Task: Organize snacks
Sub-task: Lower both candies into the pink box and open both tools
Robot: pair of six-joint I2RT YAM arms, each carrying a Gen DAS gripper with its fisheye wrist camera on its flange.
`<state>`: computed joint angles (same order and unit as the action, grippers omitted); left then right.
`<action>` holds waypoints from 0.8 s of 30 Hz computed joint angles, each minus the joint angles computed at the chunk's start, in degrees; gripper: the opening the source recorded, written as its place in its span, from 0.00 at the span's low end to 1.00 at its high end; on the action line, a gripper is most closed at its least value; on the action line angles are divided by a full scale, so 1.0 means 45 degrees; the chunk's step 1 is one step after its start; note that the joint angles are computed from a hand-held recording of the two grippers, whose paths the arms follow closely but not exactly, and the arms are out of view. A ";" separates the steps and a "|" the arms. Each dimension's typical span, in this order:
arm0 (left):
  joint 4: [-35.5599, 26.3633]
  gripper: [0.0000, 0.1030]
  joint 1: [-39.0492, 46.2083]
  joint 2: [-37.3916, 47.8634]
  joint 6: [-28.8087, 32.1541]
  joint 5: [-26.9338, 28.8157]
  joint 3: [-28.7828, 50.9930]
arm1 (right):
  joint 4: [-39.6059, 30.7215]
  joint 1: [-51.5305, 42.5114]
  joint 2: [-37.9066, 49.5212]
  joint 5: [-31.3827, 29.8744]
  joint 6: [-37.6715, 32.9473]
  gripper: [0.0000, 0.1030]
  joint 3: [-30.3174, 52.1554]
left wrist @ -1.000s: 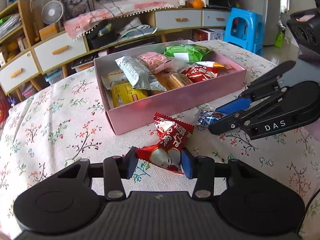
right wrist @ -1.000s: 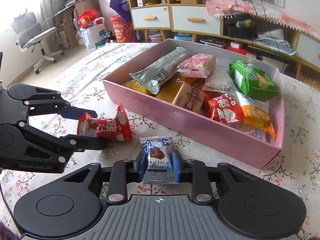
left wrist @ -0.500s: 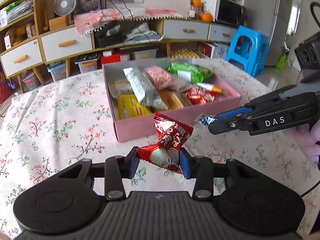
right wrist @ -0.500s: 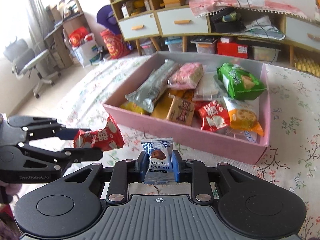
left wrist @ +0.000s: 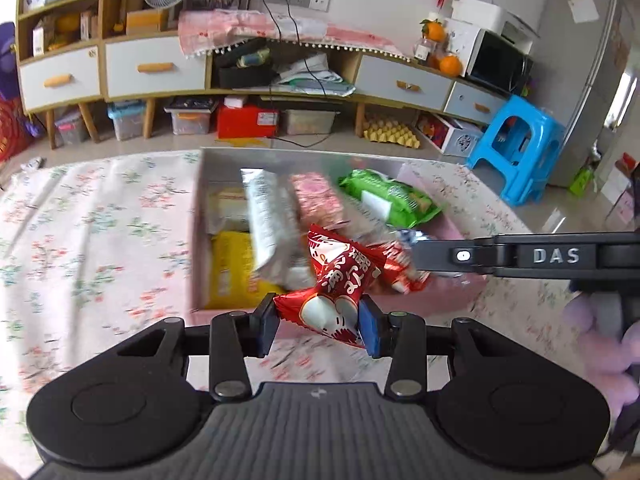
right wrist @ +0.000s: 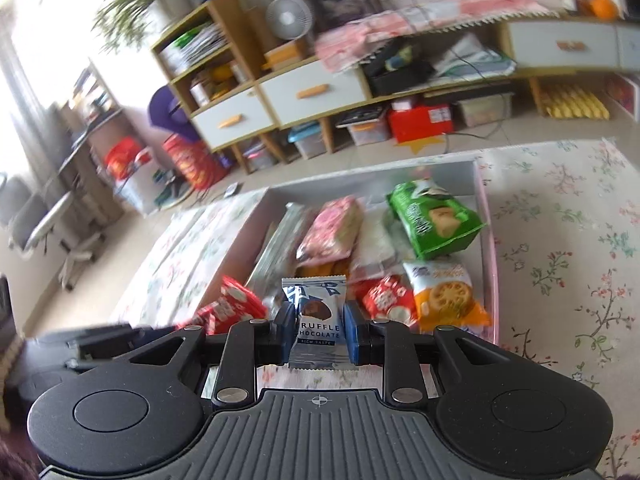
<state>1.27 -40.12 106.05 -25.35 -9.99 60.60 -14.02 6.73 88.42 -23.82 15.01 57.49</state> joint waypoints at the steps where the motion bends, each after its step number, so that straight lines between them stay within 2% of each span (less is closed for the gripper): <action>1: -0.0106 0.37 0.0035 0.0275 -0.0131 0.0160 0.0294 | 0.0049 -0.0043 0.0165 -0.0016 0.0189 0.24 0.0097; 4: -0.0091 0.37 0.0079 0.0709 -0.0314 0.0182 0.0682 | 0.0141 -0.0090 0.0642 0.0045 0.0610 0.24 0.0339; 15: 0.0198 0.37 0.0769 0.0865 -0.1080 0.0506 0.0438 | 0.0331 -0.0368 0.1578 -0.0231 0.1708 0.24 0.0685; 24: -0.0066 0.37 0.0733 0.0926 -0.1534 -0.0288 0.0610 | 0.0520 -0.0360 0.1938 -0.0288 0.2240 0.24 0.0870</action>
